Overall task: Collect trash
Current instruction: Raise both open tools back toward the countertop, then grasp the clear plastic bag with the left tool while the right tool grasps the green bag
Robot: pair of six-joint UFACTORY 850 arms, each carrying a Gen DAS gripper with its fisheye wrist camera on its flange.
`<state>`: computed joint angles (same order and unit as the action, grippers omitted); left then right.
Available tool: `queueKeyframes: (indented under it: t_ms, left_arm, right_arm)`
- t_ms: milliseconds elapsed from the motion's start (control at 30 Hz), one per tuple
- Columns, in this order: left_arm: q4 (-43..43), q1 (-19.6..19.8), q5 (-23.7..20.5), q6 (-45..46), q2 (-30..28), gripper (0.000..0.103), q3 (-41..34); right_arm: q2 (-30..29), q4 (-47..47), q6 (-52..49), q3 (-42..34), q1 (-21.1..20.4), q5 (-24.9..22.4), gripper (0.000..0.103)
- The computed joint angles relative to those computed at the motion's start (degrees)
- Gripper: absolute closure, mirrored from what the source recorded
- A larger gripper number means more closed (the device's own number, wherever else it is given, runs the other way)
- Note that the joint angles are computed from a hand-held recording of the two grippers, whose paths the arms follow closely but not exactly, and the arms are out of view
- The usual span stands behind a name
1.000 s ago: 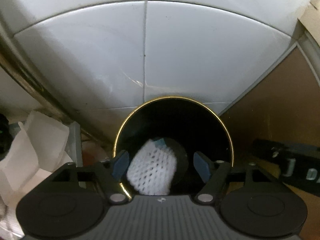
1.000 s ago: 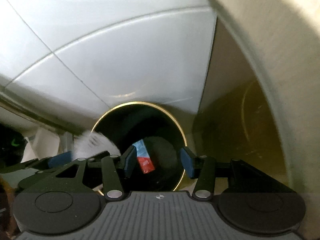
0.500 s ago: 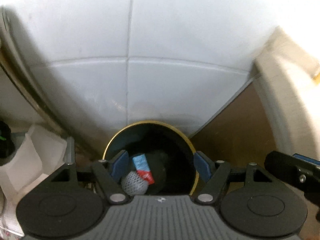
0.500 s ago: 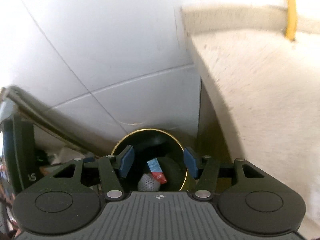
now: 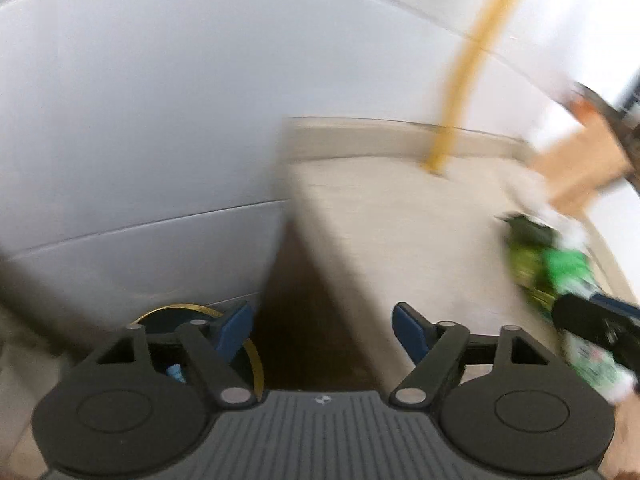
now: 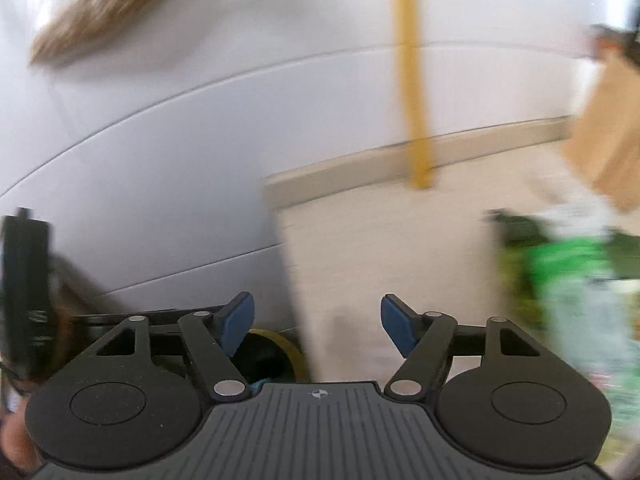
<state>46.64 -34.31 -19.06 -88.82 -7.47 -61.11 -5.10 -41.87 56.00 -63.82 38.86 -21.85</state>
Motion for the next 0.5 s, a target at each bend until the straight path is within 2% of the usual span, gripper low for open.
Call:
queueKeyframes:
  t_ms: [133,300,433,500]
  left_arm:
    - [-9.81,-1.7,3.84,13.98,-2.65,0.027,-3.8]
    - [-20.79,-3.41,2.91,27.92,-7.61,0.027,-9.85]
    - [-22.59,-4.48,1.02,30.42,-10.51,0.027,-12.92]
    - [-19.38,-5.25,0.06,27.09,-11.77,0.028,-14.25]
  right_arm:
    - [4.91,-13.22,12.91,4.22,-1.23,-6.12,0.02]
    - [9.53,-18.25,17.81,8.86,-3.38,-11.57,0.018]
    - [12.41,-19.7,19.3,11.91,-4.55,-12.16,0.016]
    - [13.55,-19.86,18.65,12.96,-4.84,-12.36,0.016]
